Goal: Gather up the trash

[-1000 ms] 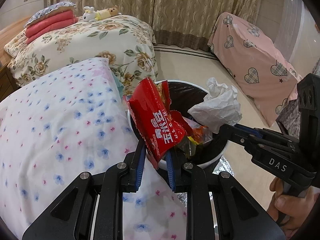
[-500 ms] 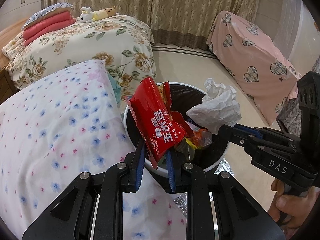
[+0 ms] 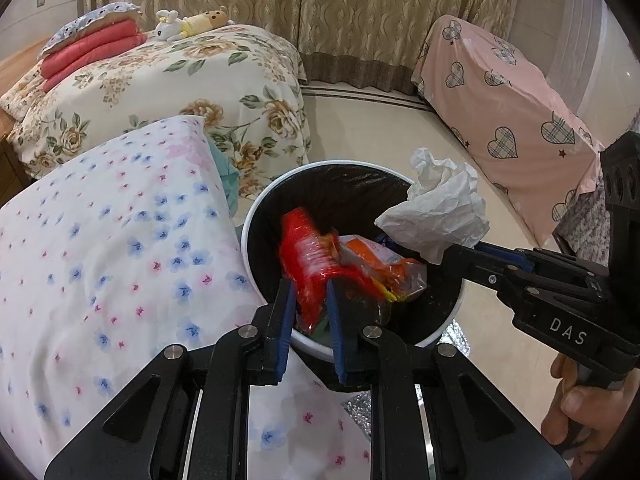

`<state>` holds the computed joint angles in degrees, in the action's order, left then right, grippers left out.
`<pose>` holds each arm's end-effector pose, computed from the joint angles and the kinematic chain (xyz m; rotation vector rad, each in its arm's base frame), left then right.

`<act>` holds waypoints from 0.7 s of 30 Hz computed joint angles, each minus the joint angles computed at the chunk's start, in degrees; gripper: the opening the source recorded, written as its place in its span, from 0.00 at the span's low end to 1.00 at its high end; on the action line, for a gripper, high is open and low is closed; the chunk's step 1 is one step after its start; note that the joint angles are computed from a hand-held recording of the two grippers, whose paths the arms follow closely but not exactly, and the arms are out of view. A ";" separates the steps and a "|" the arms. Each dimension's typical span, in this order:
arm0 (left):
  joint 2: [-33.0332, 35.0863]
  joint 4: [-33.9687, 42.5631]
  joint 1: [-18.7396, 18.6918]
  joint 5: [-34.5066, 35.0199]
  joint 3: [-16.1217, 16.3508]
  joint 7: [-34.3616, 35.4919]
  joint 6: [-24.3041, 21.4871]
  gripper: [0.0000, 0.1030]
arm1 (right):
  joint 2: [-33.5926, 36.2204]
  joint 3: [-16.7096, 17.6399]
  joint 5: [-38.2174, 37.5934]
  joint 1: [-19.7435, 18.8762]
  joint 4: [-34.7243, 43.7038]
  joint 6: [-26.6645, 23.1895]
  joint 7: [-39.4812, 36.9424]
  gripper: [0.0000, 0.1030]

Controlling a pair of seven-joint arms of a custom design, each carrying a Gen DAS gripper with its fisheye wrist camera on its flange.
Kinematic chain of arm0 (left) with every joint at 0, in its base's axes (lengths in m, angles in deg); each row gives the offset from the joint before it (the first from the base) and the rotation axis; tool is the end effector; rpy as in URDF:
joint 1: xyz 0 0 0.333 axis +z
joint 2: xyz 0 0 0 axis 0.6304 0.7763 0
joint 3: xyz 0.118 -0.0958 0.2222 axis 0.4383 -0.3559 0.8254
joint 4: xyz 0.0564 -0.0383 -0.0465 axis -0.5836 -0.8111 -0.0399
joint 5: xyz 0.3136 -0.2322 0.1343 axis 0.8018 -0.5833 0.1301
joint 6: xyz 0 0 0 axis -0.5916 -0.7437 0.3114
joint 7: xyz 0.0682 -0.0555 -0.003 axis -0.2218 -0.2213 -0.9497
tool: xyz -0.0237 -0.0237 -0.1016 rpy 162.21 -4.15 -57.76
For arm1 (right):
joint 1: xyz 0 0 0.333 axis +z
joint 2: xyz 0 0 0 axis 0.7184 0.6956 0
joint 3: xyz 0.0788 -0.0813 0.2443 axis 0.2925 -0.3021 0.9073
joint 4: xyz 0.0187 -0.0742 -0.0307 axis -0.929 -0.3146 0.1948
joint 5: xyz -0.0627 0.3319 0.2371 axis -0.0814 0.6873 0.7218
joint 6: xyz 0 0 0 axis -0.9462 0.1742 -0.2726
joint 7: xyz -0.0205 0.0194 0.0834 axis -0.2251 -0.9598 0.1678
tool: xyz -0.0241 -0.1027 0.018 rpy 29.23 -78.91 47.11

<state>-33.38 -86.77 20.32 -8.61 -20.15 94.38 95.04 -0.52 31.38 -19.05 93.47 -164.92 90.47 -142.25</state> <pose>0.4782 -0.2863 0.3331 -1.3609 2.3788 -0.9265 0.4176 0.5444 0.3172 -1.5441 1.8520 -0.4251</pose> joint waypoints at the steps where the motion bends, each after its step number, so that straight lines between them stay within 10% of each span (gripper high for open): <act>1: 0.07 0.03 0.00 0.21 0.03 -0.18 0.02 0.15 | 0.00 0.03 0.13 -0.05 0.01 -0.01 -0.20 0.20; 12: -1.03 -0.77 0.18 0.23 0.48 -1.30 -0.24 0.17 | 0.07 -0.33 0.38 -0.60 0.15 1.44 0.52 0.36; 21: -3.84 -4.16 0.30 2.20 1.72 -4.98 1.80 0.42 | -0.42 -0.42 -1.94 0.39 0.29 1.18 3.97 0.53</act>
